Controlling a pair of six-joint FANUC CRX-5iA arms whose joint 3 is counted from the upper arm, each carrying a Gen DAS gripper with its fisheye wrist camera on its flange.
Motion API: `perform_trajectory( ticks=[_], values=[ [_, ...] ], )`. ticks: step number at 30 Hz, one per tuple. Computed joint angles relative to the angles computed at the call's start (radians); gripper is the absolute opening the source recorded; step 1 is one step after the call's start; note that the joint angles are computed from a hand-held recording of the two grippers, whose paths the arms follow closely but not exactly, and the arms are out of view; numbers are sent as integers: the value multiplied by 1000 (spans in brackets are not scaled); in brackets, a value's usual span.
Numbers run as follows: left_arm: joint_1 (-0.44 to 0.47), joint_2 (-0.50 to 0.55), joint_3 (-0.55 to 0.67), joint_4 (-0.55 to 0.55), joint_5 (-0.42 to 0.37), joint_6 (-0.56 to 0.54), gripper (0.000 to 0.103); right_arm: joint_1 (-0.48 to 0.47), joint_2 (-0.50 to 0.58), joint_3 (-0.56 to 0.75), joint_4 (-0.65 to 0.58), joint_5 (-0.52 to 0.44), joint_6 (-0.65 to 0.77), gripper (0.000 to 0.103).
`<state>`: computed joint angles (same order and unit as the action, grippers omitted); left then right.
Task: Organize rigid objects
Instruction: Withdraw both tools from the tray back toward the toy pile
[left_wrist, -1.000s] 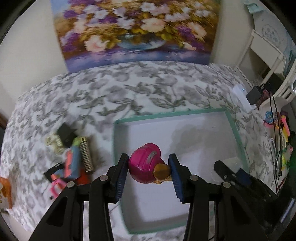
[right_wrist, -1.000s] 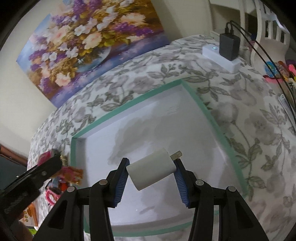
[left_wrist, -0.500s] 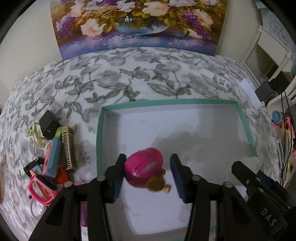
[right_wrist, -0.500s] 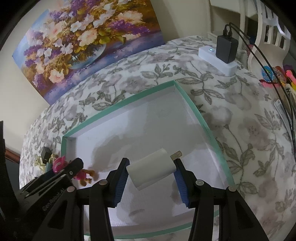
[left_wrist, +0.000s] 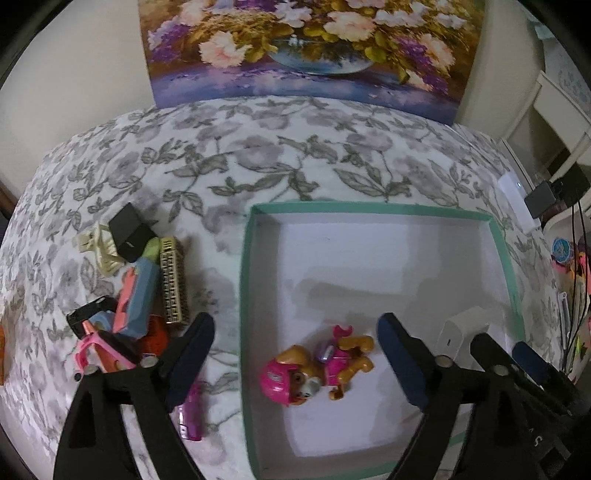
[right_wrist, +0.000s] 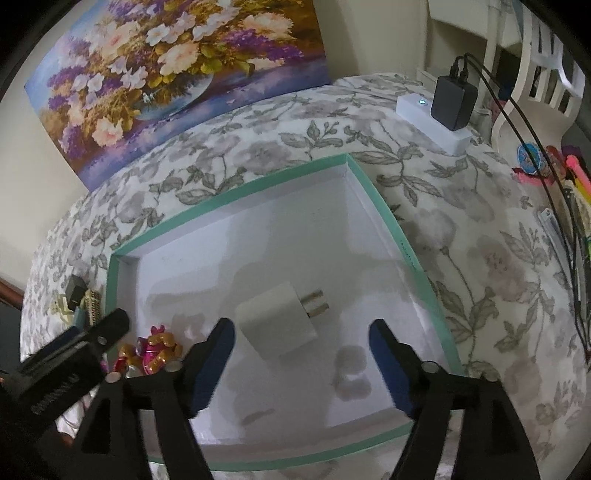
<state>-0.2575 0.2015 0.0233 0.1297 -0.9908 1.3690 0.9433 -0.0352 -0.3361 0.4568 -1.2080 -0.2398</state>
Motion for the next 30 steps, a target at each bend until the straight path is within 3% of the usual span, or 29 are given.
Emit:
perform_trajectory(
  ticks=[8,23,30],
  values=[
    [4,6,28,-101,-14,70,95,5,21,19,-6,-31,17,102],
    [53,2,19,-87,-12,114,95,16,40,27,17,-43,32,103],
    [85,-25,-1,-64,6,97,95,36,31,17,92,-29,-15,103]
  ],
)
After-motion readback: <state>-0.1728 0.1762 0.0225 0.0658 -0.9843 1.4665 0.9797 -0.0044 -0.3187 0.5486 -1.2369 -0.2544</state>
